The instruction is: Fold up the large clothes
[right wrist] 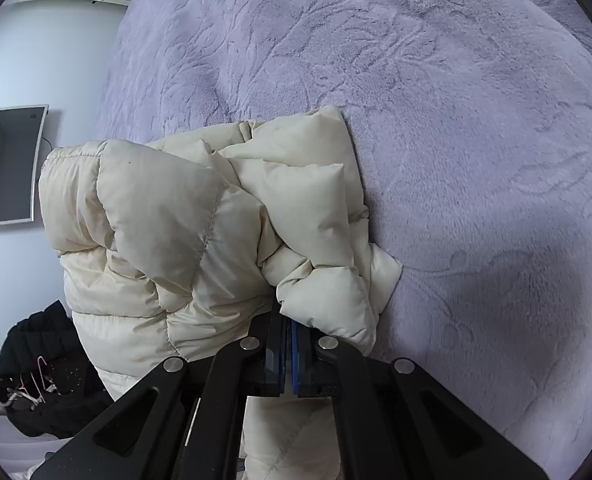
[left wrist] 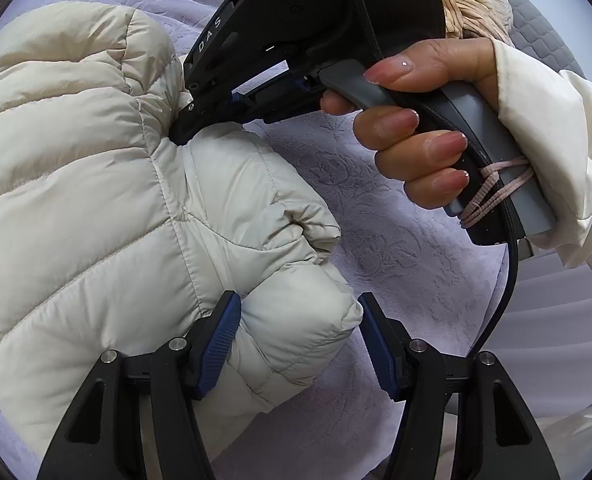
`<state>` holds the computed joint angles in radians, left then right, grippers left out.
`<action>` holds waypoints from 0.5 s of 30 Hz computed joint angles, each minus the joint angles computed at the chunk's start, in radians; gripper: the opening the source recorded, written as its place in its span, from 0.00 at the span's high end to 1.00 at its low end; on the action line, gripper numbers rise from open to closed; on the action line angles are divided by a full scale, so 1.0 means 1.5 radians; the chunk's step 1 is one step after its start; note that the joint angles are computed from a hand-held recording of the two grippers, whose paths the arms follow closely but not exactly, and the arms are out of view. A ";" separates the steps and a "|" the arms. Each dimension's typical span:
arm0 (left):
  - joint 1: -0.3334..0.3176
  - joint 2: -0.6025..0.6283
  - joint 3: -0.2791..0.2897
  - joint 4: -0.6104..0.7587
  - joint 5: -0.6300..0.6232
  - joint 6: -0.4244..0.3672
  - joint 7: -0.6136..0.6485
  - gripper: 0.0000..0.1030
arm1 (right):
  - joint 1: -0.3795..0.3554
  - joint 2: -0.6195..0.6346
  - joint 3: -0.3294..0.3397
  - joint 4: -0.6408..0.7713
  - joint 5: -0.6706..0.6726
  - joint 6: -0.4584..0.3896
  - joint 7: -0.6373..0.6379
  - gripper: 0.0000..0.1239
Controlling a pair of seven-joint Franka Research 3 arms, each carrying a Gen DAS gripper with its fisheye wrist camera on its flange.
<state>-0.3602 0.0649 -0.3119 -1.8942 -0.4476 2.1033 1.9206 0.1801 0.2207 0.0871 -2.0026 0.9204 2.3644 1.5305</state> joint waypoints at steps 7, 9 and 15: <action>0.001 -0.007 0.002 0.008 0.004 -0.009 -0.017 0.40 | 0.009 -0.012 -0.002 -0.005 -0.023 0.007 0.028 1.00; 0.002 -0.010 0.004 0.012 0.008 -0.013 -0.022 0.40 | 0.010 -0.017 -0.003 -0.007 -0.028 0.007 0.039 1.00; 0.007 -0.041 0.014 0.022 0.021 -0.026 -0.046 0.40 | 0.022 -0.036 -0.006 -0.008 -0.073 0.006 0.088 1.00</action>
<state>-0.3501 0.0034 -0.2912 -1.8613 -0.4156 2.0636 1.8522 0.2128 0.1673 0.0780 -2.0143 0.8113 2.3730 1.6631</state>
